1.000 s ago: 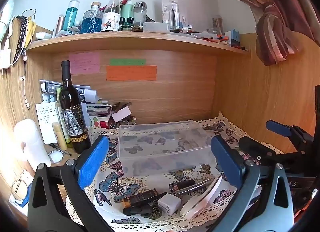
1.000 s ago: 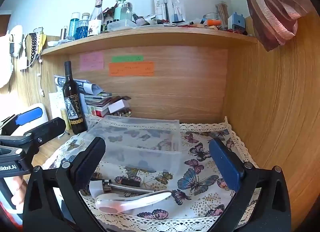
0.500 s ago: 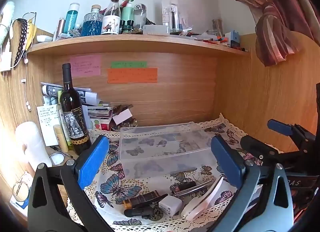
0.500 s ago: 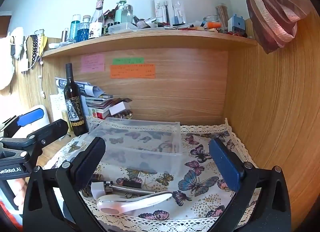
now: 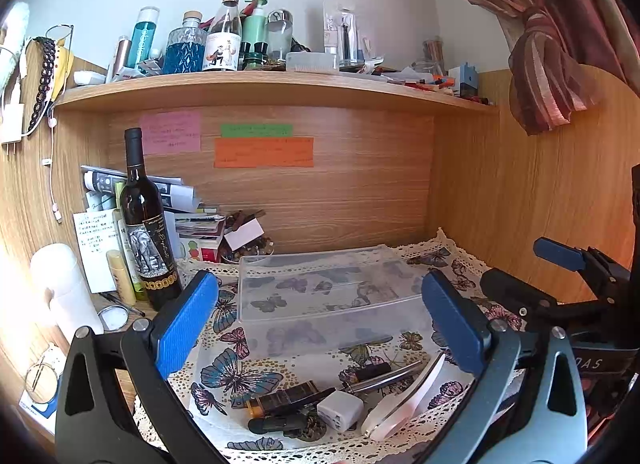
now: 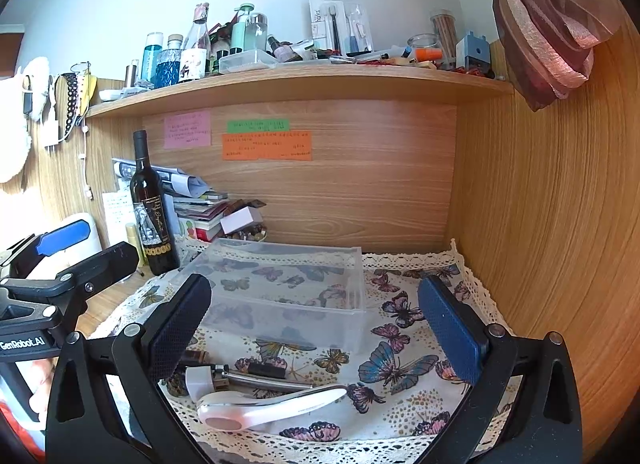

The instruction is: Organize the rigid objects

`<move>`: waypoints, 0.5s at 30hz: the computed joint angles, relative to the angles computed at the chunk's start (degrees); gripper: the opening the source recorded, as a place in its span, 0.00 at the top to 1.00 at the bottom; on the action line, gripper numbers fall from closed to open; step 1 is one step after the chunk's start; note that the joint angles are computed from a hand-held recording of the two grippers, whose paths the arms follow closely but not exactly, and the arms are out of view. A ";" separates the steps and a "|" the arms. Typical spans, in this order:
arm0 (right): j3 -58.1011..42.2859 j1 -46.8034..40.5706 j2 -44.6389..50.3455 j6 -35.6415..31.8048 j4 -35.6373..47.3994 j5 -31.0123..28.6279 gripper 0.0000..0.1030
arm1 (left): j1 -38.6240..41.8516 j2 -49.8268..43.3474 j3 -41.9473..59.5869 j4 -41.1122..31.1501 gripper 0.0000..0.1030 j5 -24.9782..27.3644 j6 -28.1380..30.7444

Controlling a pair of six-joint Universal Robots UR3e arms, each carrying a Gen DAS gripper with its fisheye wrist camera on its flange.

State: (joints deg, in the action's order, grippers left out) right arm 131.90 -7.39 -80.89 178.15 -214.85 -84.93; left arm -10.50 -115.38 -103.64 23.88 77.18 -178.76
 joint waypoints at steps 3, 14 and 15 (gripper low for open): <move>-0.40 0.38 -0.11 0.08 0.40 -0.36 0.00 | -0.02 0.02 -0.06 0.10 0.00 0.09 0.01; -0.29 0.30 -0.38 0.27 0.54 -0.09 0.00 | 0.03 0.39 0.22 -0.70 0.00 0.07 -0.01; -0.55 0.54 -0.50 0.36 0.91 -0.33 0.00 | 0.02 0.39 0.27 -0.72 0.00 0.08 -0.02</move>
State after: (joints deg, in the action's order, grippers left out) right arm 131.35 -6.85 -81.40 178.51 -213.94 -85.25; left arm -10.47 -114.99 -103.37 23.16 77.26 -178.77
